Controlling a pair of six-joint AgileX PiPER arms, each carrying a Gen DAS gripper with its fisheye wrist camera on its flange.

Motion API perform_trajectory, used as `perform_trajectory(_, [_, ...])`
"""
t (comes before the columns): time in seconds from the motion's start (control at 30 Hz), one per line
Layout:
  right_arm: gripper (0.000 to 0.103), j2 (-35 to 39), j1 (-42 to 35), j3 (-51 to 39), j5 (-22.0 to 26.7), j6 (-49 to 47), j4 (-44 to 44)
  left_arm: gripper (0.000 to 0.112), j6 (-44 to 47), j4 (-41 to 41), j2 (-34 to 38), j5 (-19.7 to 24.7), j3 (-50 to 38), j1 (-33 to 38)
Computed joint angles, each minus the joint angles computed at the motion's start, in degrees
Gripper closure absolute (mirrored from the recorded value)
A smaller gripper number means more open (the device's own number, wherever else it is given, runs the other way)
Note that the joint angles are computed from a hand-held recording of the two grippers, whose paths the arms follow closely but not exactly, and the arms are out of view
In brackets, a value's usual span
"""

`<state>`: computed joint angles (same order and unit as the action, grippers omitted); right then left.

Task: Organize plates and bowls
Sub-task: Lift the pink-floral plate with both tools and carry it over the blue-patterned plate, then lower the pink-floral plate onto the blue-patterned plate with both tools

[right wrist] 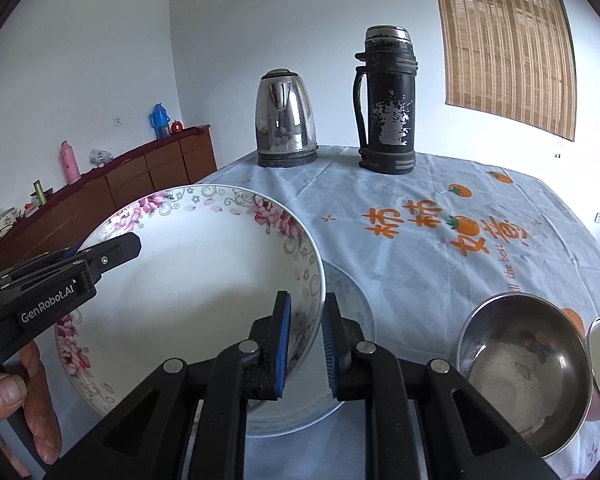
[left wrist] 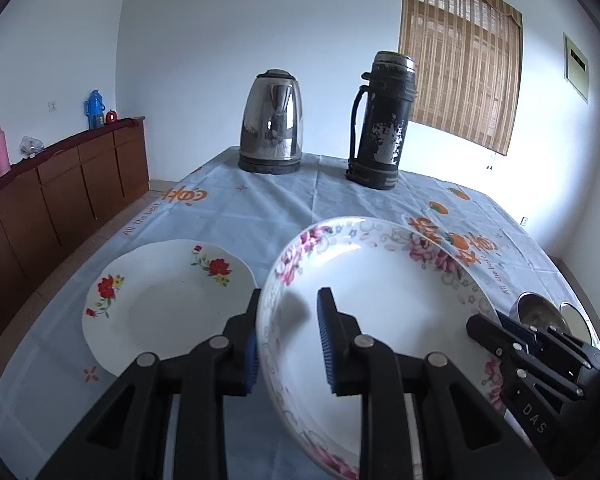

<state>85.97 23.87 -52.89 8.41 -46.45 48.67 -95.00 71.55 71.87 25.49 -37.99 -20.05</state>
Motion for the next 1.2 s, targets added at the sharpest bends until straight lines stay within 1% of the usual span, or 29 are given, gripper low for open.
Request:
perform_trajectory(0.13, [0.086, 0.26, -0.07, -0.03, -0.85, 5.48, -5.22, 0.089, -0.98, 0.84, 1.80, -1.48, -0.75, 0.42])
perform_trajectory(0.17, [0.086, 0.42, 0.01, -0.12, -1.11, 8.97, -8.64, 0.089, -1.11, 1.01, 2.16, -1.91, -0.93, 0.67])
perform_trajectory(0.27, [0.086, 0.61, 0.21, -0.20, -1.56, 15.46, -15.05, 0.089, -2.93, 2.77, 3.23, -2.88, -1.22, 1.14])
perform_trajectory(0.37, [0.086, 0.61, 0.72, -0.01, -2.49, 25.14, -24.92, 0.089, -4.36, 4.40, 4.28, -3.94, -1.53, 1.82])
perform_trajectory(0.43, [0.086, 0.69, 0.67, -0.02, -2.62, 27.82, -27.60, 0.089, -5.26, 5.43, 5.19, -4.34, -1.93, 1.95])
perform_trajectory(0.6, [0.086, 1.28, 0.75, -0.28, -2.83, 40.89, -40.32, 0.089, -7.95, 8.30, 6.89, -4.97, -2.53, 2.04])
perform_trajectory(0.73, [0.086, 1.69, 0.83, -0.33, -3.01, 48.61, -47.90, 0.089, -10.34, 10.88, 7.33, -5.96, -2.34, 2.56])
perform_trajectory(0.83, [0.086, 1.85, 0.90, -0.27, -3.12, 51.43, -50.63, 0.089, -13.57, 14.33, 7.18, -6.95, -1.87, 3.07])
perform_trajectory(0.9, [0.086, 2.15, 1.07, -0.34, -3.05, 55.41, -54.49, 0.089, -14.69, 15.56, 7.23, -7.01, -1.86, 3.01])
perform_trajectory(0.97, [0.086, 2.26, 1.09, -0.34, -2.97, 57.20, -56.19, 0.089, -14.94, 15.93, 7.65, -7.24, -2.03, 3.08])
perform_trajectory(1.1, [0.086, 2.54, 1.07, -0.42, -2.88, 63.50, -62.43, 0.089, -14.57, 15.74, 8.65, -7.96, -2.58, 3.43])
perform_trajectory(1.2, [0.086, 2.75, 1.05, -0.54, -2.73, 65.46, -64.40, 0.089, -14.14, 15.61, 9.35, -8.11, -3.01, 3.56])
